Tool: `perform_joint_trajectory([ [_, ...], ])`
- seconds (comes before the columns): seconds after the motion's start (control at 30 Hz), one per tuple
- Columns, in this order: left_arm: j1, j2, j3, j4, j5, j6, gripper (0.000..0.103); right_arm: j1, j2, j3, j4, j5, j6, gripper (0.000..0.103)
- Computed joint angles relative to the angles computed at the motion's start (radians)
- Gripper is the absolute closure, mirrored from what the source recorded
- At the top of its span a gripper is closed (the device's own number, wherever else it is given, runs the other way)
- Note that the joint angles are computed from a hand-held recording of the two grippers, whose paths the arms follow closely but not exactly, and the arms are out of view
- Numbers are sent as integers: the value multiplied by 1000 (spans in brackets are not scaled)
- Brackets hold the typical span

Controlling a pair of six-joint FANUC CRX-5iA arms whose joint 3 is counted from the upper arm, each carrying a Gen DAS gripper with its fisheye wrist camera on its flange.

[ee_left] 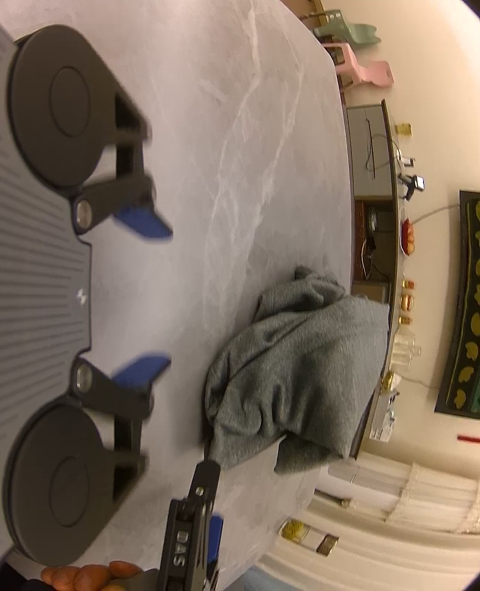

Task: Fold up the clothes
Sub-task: 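Approach the crumpled grey garment with both grippers open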

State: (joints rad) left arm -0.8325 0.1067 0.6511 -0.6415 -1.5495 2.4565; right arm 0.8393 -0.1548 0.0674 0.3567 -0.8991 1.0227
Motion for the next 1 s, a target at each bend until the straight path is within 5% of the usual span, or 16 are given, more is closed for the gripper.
perform_joint_trajectory([
  [0.13,-8,-7,-10,2,31,-12,103,-5,9,32,-62,-30,69,61],
  [0.23,-36,-1,3,-42,27,-27,103,-3,10,40,-83,-44,96,86],
  [0.33,-56,3,15,-77,21,-27,103,0,5,40,-83,-44,104,95],
  [0.9,-50,33,81,-55,-21,-41,102,4,-5,26,-42,-30,78,100],
  [0.97,-32,40,97,-29,-35,-37,95,2,-4,27,-39,-31,63,98],
  [1.0,-26,43,106,-24,-44,-31,82,-1,-1,30,-42,-35,58,93],
])
